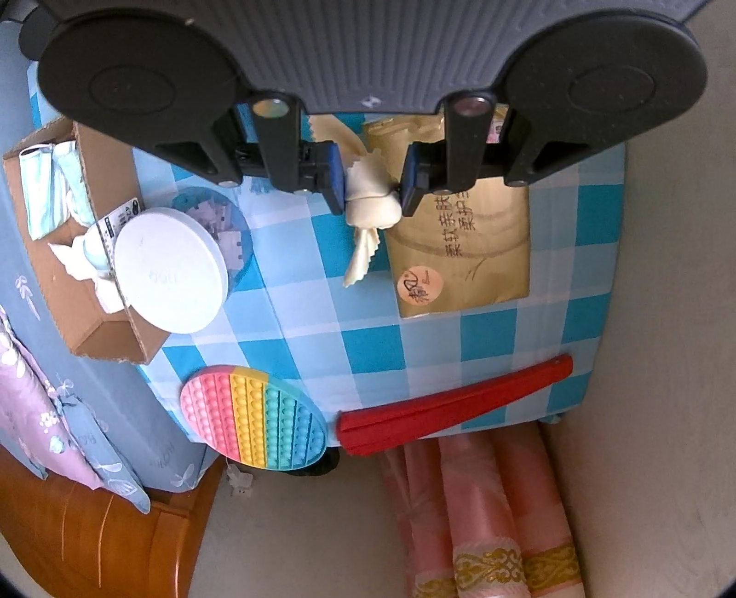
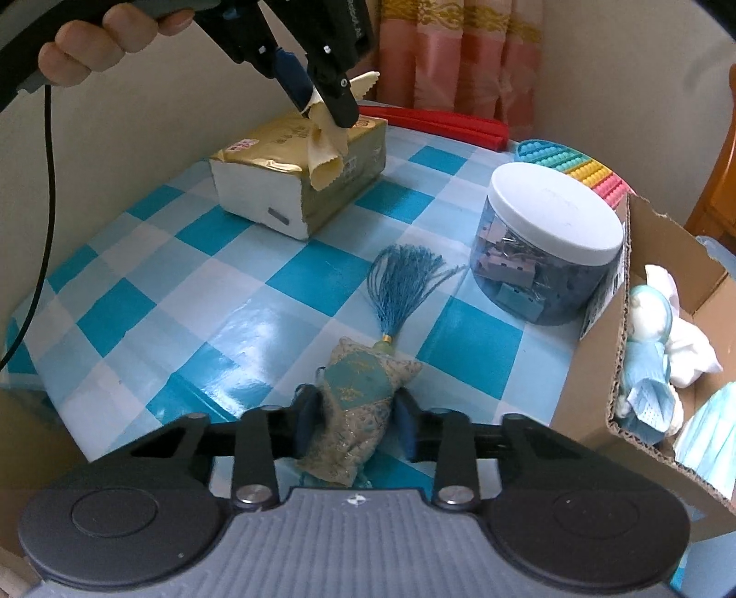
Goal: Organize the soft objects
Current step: 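Lift the blue sachet with the right gripper while the left gripper holds the cloth up, then carry the beige cloth and blue sachet over the box with both grippers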
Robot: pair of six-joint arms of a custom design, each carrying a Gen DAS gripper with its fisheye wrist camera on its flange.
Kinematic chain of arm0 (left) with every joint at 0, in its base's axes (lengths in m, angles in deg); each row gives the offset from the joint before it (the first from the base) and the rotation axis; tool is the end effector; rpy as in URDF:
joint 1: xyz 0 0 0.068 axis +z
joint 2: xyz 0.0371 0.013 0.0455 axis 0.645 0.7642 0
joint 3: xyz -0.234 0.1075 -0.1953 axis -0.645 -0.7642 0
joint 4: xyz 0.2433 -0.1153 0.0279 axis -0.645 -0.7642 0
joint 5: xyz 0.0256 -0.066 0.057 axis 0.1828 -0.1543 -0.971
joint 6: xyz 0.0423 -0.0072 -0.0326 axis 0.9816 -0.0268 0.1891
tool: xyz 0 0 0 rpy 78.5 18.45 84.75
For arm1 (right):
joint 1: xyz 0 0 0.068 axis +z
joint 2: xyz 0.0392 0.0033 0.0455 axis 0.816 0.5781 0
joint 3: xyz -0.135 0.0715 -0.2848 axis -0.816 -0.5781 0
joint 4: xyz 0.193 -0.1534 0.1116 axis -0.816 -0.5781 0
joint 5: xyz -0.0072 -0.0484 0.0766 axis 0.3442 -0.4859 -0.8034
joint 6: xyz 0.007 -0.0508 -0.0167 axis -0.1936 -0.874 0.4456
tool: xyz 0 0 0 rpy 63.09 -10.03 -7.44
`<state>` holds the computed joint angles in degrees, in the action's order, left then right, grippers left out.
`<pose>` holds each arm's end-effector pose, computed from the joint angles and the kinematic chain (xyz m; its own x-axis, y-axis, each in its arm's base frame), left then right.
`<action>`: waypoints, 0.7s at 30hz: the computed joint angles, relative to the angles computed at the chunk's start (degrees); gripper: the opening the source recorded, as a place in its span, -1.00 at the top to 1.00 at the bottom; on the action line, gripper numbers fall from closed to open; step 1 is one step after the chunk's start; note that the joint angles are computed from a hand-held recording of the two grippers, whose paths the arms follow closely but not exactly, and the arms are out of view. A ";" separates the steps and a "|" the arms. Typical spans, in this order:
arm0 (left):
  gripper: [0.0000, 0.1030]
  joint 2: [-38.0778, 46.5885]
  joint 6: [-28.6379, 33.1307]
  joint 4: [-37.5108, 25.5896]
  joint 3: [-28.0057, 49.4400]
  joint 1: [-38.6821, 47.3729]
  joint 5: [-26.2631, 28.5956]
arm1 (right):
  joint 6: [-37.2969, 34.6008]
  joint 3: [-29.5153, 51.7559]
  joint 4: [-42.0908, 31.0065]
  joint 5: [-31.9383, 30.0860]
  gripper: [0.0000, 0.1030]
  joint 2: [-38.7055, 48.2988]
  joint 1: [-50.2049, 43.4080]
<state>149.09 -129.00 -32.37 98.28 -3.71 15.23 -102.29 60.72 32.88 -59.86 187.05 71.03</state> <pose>0.2663 -0.2372 0.1245 -0.8514 -0.1515 -0.5022 -0.1563 0.9872 -0.0328 0.1876 0.0667 0.0322 -0.5170 -0.6046 -0.6059 -0.7520 0.6590 -0.0159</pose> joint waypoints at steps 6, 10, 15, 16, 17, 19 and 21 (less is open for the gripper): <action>0.55 -0.24 -0.56 -1.47 0.09 -1.13 -0.44 | -0.39 -0.82 -4.09 -2.73 0.48 -5.13 -2.84; 0.55 -0.16 -0.68 -3.10 0.69 -2.28 -0.45 | -1.78 -1.36 -10.56 -5.66 0.49 -12.75 -5.76; 0.55 -0.27 -1.15 -4.51 1.18 -4.14 -0.01 | -4.93 -0.41 -22.57 -10.64 0.48 -25.32 -12.35; 0.55 -0.27 -1.25 -4.80 1.37 -4.47 -0.05 | -5.77 0.31 -25.43 -12.55 0.48 -28.87 -15.31; 0.55 -0.29 -1.33 -5.28 1.65 -4.90 -0.21 | -6.19 0.76 -27.10 -12.52 0.48 -29.54 -15.39; 0.55 -0.36 -1.45 -6.03 2.24 -5.64 -0.43 | -7.68 2.16 -31.05 -14.17 0.48 -32.91 -18.85; 0.55 -0.30 -1.32 -6.63 3.02 -6.30 -0.60 | -8.99 3.89 -33.97 -15.56 0.48 -35.13 -22.27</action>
